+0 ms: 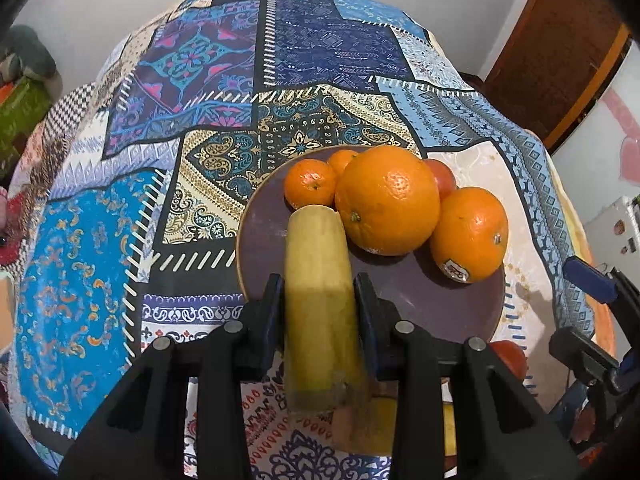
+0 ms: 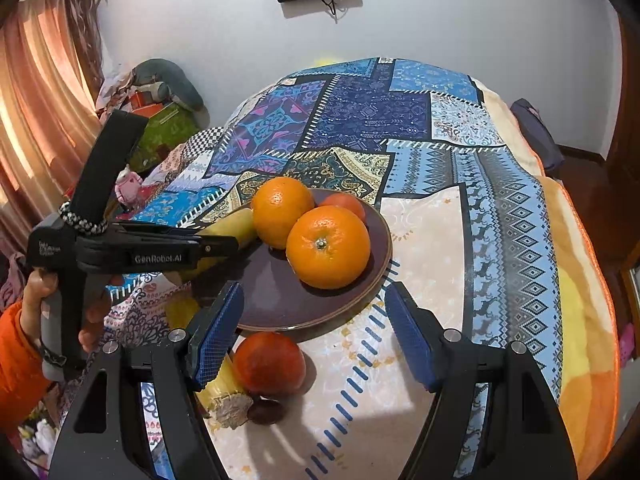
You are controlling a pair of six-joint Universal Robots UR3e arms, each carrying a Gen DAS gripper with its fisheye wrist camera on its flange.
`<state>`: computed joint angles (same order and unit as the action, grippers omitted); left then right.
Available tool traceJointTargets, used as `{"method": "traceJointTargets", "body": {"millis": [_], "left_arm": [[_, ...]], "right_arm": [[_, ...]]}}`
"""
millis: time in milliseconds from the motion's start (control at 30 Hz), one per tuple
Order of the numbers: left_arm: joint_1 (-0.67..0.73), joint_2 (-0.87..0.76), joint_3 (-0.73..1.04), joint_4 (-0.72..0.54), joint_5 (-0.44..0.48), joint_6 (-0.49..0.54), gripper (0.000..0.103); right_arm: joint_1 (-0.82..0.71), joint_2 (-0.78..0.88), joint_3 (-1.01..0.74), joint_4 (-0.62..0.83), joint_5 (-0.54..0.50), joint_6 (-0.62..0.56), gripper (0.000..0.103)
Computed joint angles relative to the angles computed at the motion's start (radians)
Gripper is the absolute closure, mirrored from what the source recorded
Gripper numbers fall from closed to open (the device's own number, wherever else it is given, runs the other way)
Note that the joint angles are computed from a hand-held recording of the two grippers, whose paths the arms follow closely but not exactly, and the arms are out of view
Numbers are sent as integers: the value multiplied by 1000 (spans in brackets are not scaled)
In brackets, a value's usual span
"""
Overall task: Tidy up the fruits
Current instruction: 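Lower the cucumber onto the plate with the left tool and open it, then grasp a small dark date with the left tool while the right tool grasps another date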
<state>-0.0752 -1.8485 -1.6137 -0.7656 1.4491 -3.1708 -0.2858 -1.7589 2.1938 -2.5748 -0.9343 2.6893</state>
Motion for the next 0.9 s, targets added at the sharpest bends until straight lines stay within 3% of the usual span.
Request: {"method": "traceJointTargets", "body": {"millis": [167,467,700,900], "left_arm": [[-2,65,-31,23,7,-3,67],[-40,295,-227,52,33,13,40],[-63,449,-407,24,-1,-16,39],[-123,484,-503,39,-20,-45,39]], "right_arm": [[-6,-36,17,38,3,-18,33],[-65,-182,92,194,7,-116,33],[-129,-333,151,361,-7,-220,33],[-188,-442,187,479,-9,-302,33]]}}
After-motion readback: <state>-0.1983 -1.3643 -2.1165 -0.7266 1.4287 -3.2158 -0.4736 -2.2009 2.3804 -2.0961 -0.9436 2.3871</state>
